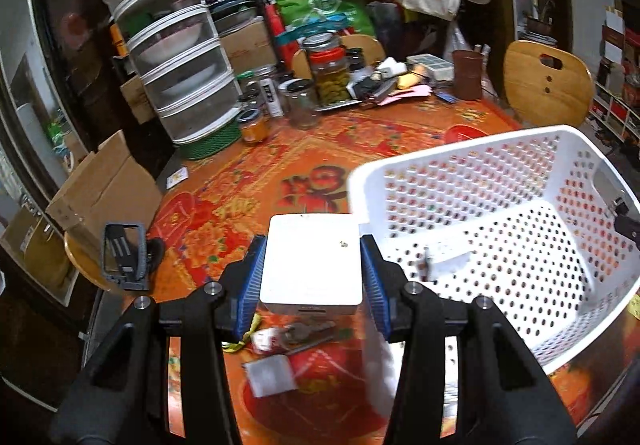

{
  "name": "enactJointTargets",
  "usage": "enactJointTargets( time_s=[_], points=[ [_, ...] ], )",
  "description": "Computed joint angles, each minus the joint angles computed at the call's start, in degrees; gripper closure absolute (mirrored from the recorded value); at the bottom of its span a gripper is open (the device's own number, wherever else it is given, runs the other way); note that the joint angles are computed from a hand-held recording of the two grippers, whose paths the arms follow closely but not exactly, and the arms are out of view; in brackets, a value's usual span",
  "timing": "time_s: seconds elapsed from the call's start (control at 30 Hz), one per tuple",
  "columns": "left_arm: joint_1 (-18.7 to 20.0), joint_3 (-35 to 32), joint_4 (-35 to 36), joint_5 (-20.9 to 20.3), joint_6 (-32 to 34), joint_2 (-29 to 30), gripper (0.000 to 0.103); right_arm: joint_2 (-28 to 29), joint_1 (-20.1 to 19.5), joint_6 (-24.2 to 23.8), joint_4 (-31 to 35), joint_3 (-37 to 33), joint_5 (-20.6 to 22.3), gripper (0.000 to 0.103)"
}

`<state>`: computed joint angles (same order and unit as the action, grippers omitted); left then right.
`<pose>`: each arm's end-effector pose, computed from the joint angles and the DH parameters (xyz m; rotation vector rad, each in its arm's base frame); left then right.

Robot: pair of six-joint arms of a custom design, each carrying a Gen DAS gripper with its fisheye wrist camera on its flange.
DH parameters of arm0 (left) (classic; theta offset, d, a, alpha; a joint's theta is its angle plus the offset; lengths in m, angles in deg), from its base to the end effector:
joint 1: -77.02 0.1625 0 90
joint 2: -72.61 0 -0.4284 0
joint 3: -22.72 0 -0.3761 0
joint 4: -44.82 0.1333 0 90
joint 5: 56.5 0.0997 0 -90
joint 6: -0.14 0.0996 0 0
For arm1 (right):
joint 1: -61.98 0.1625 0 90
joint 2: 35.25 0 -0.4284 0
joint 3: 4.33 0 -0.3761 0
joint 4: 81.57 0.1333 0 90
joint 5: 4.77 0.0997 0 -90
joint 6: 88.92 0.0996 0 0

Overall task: Organize rigid objects
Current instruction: 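Lower the white router box into the basket and open the left gripper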

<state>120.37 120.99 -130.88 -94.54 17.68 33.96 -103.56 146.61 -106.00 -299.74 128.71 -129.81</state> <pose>-0.3210 -0.5942 0.0943 0.9827 2.0459 -0.7818 0.0349 -0.4416 0.2732 -0.1936 -2.1333 1.1454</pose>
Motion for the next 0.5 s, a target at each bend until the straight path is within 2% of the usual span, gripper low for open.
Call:
enactJointTargets(
  time_s=[0.13,0.23,0.5],
  points=[
    [-1.24,0.74,0.41,-0.49,-0.60,1.37,0.060,-0.12,-0.09,0.11,-0.03,0.23,0.38,0.090],
    [-2.45,0.60,-0.73,1.67,1.27,3.80,0.060,-0.20,-0.12,0.17,0.13,0.24,0.45,0.090],
    [-1.87,-1.39,5.11,1.12,-1.17,6.79,0.059,-0.45,-0.23,0.20,0.39,0.36,0.63,0.090]
  ],
)
